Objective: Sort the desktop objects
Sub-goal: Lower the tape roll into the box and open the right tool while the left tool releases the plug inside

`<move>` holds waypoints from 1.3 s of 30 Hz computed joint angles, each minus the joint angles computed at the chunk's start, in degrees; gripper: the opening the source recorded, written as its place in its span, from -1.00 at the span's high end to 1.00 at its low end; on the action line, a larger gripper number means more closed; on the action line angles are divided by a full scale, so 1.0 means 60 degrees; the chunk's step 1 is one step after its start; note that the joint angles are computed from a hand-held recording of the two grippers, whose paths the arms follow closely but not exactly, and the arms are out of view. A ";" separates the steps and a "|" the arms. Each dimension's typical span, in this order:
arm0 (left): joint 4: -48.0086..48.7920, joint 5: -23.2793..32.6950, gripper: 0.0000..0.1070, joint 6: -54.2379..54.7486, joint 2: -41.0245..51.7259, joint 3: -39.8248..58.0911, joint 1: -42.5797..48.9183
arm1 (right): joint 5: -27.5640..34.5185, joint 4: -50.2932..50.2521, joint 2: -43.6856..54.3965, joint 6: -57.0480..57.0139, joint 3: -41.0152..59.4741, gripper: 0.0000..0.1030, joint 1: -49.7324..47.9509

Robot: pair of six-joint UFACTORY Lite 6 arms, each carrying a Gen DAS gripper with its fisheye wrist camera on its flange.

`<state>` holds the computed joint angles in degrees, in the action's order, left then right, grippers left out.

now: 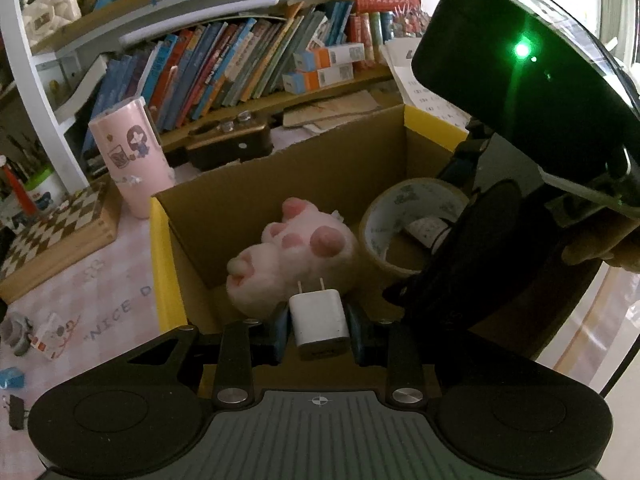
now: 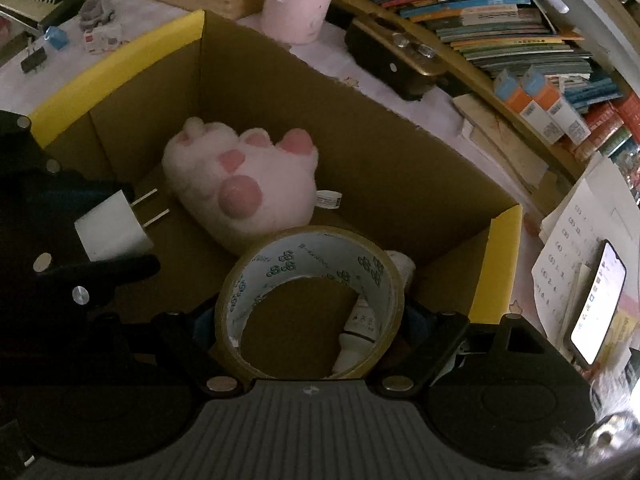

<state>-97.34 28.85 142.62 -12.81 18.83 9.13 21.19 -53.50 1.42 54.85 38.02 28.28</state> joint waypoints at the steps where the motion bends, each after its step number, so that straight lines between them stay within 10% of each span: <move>1: -0.0018 0.0015 0.45 0.0025 0.0009 0.0008 0.0005 | 0.0010 -0.0042 -0.0006 0.0046 -0.0018 -0.67 0.0008; 8: -0.0425 0.0529 0.35 0.0700 -0.0183 -0.0256 0.0339 | -0.0172 -0.0170 -0.0139 0.0203 -0.0139 -0.69 -0.0050; 13: -0.1016 0.1005 -0.38 0.1245 -0.0633 -0.0626 0.0960 | -0.0161 -0.0705 -0.0487 0.0781 -0.0409 -0.71 0.0021; 23: 0.0648 0.2578 -0.60 -0.0452 -0.1988 -0.0835 0.2696 | 0.0614 -0.1920 -0.2531 0.2773 -0.1314 -0.71 0.0938; 39: 0.3881 0.6291 -0.74 -0.1519 -0.3210 -0.0927 0.7819 | 0.7177 -0.2028 -0.6856 0.8693 -0.3306 -0.77 0.6823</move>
